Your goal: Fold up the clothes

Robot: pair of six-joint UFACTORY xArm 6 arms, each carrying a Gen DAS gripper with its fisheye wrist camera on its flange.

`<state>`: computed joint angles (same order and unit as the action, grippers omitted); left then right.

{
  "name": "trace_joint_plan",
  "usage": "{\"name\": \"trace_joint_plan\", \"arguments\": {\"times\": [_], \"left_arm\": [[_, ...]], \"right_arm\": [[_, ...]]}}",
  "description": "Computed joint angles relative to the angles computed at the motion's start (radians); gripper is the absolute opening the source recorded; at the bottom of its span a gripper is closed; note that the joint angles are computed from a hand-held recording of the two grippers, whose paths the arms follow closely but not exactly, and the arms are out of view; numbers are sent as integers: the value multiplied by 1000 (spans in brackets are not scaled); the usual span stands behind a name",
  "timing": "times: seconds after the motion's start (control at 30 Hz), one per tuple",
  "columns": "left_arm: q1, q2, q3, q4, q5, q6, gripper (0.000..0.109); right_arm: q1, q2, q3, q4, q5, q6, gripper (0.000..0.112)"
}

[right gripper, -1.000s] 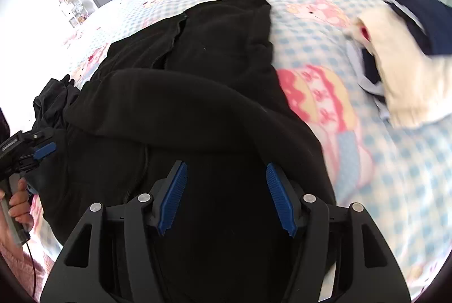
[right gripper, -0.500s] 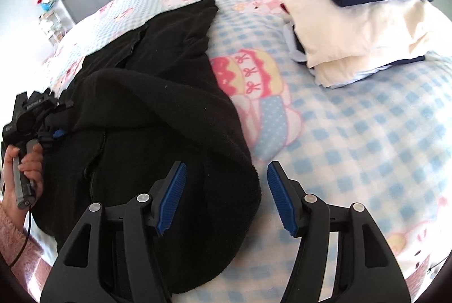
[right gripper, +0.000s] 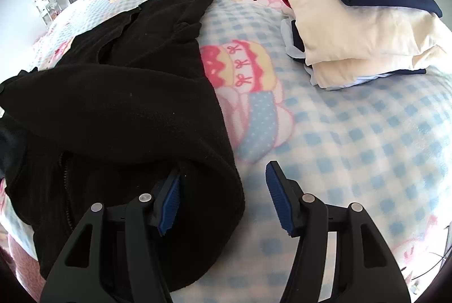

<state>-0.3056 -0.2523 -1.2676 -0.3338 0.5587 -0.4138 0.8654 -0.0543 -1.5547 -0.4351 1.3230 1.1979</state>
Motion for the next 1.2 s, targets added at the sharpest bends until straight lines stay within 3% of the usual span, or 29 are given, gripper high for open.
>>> {"name": "trace_joint_plan", "arguments": {"times": [0.1, 0.23, 0.3, 0.47, 0.57, 0.73, 0.8, 0.87, 0.93, 1.03, 1.2], "left_arm": [[29, -118, 117, 57, 48, 1, 5], [99, -71, 101, 12, 380, 74, 7], [99, -46, 88, 64, 485, 77, 18], [19, -85, 60, 307, 526, 5, 37], [-41, -121, 55, 421, 507, -75, 37], [-150, -36, 27, 321, 305, 57, 37], [-176, 35, 2, 231, 255, 128, 37], [-186, 74, -20, 247, 322, 110, 37], [-191, 139, -71, 305, 398, 78, 36], [-178, 172, -102, 296, 437, 81, 36], [-163, 190, -151, 311, 506, 124, 36]], "right_arm": [[7, -16, 19, 24, 30, -14, 60], [11, -34, 68, 65, 48, -29, 60], [25, -38, 67, 58, 59, -23, 60], [39, -68, 76, 60, 69, -35, 60], [32, -103, 112, 67, 6, -18, 60], [16, -59, 96, 62, -35, -88, 60], [3, -35, 89, 78, -38, -127, 49], [12, -46, 107, 49, -48, -117, 29], [12, -98, 169, 32, -87, -85, 26], [-2, -174, 262, 65, -145, -52, 25], [-1, -202, 287, 84, -154, -29, 24]]}}
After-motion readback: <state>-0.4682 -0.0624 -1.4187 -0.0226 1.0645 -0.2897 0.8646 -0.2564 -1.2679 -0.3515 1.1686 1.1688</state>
